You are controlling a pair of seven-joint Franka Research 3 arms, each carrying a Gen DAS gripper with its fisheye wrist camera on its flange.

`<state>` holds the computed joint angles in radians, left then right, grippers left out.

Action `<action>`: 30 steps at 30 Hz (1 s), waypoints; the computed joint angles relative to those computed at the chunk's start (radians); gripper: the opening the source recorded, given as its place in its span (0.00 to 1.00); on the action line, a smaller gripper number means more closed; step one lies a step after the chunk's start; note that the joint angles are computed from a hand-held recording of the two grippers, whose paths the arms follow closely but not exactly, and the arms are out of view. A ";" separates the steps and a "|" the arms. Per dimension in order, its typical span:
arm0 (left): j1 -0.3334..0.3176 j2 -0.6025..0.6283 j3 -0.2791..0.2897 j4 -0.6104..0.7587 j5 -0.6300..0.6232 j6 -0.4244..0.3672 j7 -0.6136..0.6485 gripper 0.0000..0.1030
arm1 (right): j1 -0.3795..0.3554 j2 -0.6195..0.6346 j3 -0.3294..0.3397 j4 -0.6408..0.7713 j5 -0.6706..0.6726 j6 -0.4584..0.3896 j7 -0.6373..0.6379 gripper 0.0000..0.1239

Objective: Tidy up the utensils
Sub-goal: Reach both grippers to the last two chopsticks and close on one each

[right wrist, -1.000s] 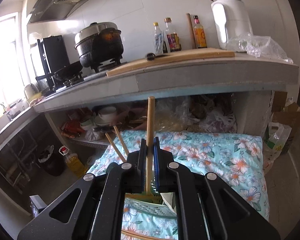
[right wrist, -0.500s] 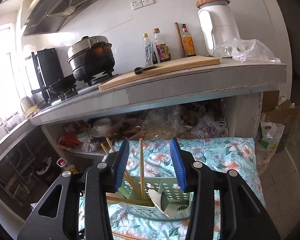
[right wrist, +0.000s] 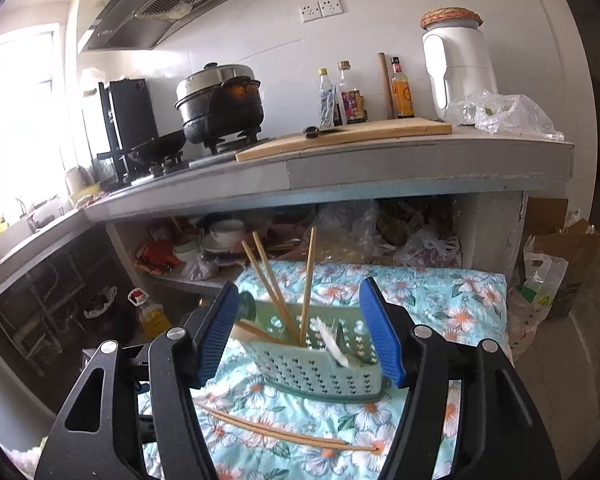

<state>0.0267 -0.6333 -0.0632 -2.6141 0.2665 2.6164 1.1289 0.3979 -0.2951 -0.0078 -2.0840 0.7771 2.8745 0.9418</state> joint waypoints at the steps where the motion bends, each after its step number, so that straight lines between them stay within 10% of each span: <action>1: 0.003 0.000 -0.003 -0.001 0.004 0.001 -0.002 0.86 | 0.002 -0.012 -0.003 -0.021 0.005 -0.019 0.003 0.50; 15: -0.034 0.004 0.023 -0.030 -0.026 0.023 0.041 0.88 | -0.043 0.066 0.012 -0.169 0.095 -0.305 0.221 0.50; 30: -0.100 0.005 0.107 -0.109 -0.214 0.124 0.197 0.92 | -0.070 0.212 0.045 -0.110 0.499 -0.251 0.169 0.50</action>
